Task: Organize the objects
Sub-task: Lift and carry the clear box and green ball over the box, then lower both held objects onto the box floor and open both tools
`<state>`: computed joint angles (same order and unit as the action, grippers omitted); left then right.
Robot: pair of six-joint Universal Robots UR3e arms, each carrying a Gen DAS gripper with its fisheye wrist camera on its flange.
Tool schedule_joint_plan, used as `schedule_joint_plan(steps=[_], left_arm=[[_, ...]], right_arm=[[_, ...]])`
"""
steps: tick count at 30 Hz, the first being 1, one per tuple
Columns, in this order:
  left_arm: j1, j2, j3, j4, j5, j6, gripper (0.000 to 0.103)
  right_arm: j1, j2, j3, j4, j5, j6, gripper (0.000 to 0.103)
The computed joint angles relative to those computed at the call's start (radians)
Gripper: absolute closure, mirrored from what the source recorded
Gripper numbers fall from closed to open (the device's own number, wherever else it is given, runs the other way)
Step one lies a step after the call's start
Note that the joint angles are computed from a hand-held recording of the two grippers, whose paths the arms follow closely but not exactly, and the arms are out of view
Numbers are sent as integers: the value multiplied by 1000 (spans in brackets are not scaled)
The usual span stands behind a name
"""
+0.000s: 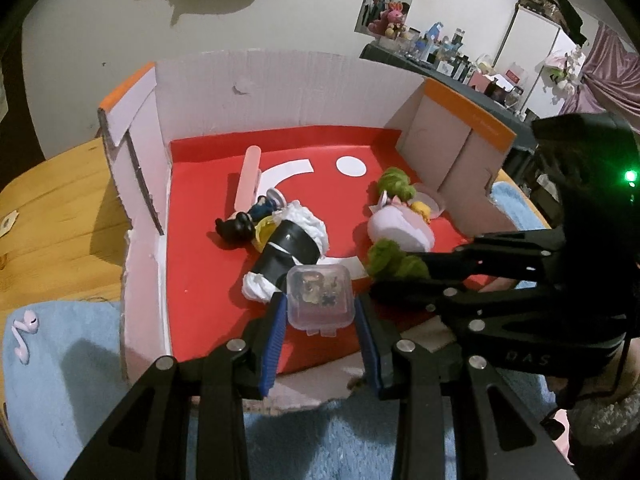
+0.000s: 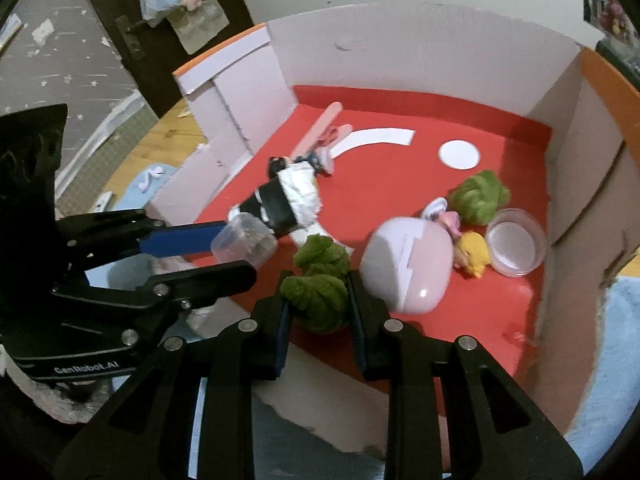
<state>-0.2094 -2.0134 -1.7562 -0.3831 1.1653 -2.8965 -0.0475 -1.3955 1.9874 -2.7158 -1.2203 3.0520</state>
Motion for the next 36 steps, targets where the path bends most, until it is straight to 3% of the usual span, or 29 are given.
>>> schedule_joint_plan(steps=[8, 16, 36], left_arm=[[-30, -94, 129, -47, 64, -40, 67], [-39, -106, 135, -31, 79, -52, 67], [-31, -107, 120, 0, 70, -77, 67]], right_arm=[[-27, -25, 18, -5, -94, -7, 79], [-8, -13, 16, -17, -135, -16, 79], [-12, -32, 47, -42, -113, -15, 76]])
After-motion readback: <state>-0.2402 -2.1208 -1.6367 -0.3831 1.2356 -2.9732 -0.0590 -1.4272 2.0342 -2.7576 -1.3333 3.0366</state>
